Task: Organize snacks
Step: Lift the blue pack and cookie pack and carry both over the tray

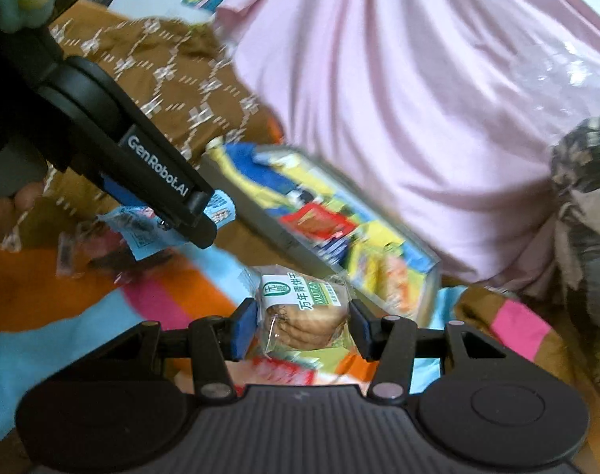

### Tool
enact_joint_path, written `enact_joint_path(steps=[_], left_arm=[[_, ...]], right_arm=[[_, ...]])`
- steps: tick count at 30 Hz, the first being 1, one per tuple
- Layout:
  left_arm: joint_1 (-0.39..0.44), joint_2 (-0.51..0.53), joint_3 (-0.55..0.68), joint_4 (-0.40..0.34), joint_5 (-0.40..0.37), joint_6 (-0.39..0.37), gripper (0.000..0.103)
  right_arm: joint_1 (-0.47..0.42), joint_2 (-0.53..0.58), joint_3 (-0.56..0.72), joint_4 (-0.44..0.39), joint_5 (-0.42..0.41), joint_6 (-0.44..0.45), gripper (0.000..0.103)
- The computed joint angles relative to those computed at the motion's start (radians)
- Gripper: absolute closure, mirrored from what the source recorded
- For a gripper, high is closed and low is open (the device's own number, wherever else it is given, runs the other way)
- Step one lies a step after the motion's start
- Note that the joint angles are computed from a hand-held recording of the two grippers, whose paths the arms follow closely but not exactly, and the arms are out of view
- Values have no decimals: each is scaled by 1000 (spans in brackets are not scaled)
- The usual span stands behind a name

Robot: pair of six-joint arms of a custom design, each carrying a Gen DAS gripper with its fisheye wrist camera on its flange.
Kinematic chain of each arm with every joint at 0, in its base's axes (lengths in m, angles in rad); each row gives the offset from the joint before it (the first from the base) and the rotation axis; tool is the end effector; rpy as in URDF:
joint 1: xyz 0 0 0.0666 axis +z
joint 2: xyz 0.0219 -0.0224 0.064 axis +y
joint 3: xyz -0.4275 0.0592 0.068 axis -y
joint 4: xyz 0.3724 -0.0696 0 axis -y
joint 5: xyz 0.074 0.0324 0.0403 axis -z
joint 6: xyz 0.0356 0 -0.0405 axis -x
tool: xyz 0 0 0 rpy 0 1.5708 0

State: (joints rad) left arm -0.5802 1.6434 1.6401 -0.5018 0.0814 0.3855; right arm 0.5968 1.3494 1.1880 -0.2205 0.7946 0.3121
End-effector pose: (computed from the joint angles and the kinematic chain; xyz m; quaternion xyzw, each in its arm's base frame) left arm 0.4907 -0.3256 0.4977 0.1042 0.8546 -0.2667 0.4333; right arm 0.3897 0.2336 0.4657 -0.1406 0.7815 -0.2440 0.5567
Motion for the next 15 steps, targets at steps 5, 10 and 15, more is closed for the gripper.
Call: enact_joint_path(steps=[5, 10, 15], left_arm=[[-33, 75, 146, -67, -83, 36, 42], [-45, 171, 317, -131, -123, 59, 42], [-44, 290, 528, -212, -175, 74, 42]], right_arm=[[-67, 6, 4, 91, -63, -61, 48], [-135, 31, -11, 211, -102, -84, 48], [-203, 66, 6, 294, -141, -119, 48]])
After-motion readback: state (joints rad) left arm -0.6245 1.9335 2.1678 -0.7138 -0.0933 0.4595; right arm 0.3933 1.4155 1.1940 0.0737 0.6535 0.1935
